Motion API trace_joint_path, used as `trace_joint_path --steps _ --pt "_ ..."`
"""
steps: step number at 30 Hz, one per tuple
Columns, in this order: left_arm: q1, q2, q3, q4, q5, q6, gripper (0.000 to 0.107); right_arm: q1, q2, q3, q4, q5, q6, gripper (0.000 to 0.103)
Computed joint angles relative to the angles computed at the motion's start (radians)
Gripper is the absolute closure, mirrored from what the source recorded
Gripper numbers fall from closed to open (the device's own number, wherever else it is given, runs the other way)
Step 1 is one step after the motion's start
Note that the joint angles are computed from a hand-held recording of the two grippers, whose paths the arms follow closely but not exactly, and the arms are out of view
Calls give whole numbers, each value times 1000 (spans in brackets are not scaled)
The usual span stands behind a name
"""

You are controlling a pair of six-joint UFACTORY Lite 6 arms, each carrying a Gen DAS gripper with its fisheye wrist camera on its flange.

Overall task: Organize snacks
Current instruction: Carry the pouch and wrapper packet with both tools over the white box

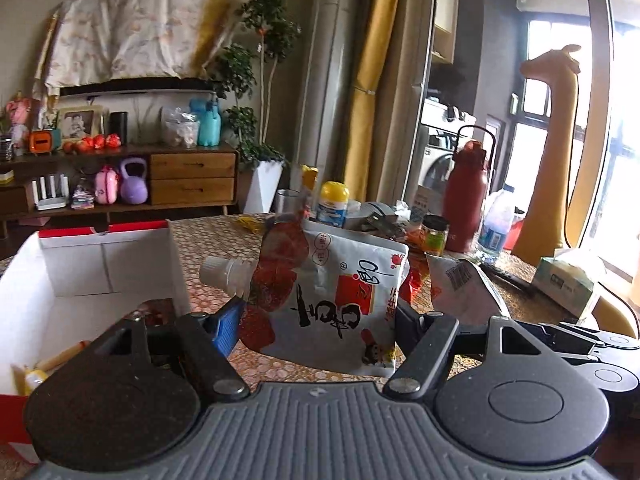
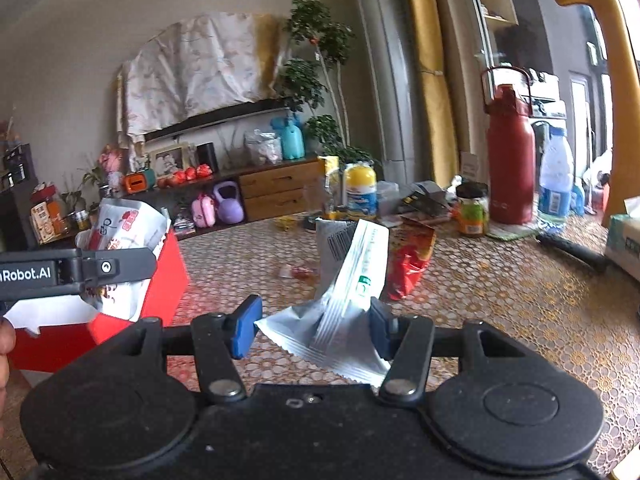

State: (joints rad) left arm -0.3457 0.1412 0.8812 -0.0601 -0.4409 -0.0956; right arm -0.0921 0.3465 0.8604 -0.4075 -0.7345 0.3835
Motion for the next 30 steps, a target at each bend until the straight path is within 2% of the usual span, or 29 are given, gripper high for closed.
trace_joint_path --steps 6,16,30 --pt "32 -89 -92 0 -13 -7 34 45 -59 -41 14 5 -26 48" --pt "137 -215 -218 99 -30 -94 34 147 -116 -62 70 22 -89 48" --pt "329 -270 -258 292 -39 -250 34 293 -97 33 106 78 -145 48"
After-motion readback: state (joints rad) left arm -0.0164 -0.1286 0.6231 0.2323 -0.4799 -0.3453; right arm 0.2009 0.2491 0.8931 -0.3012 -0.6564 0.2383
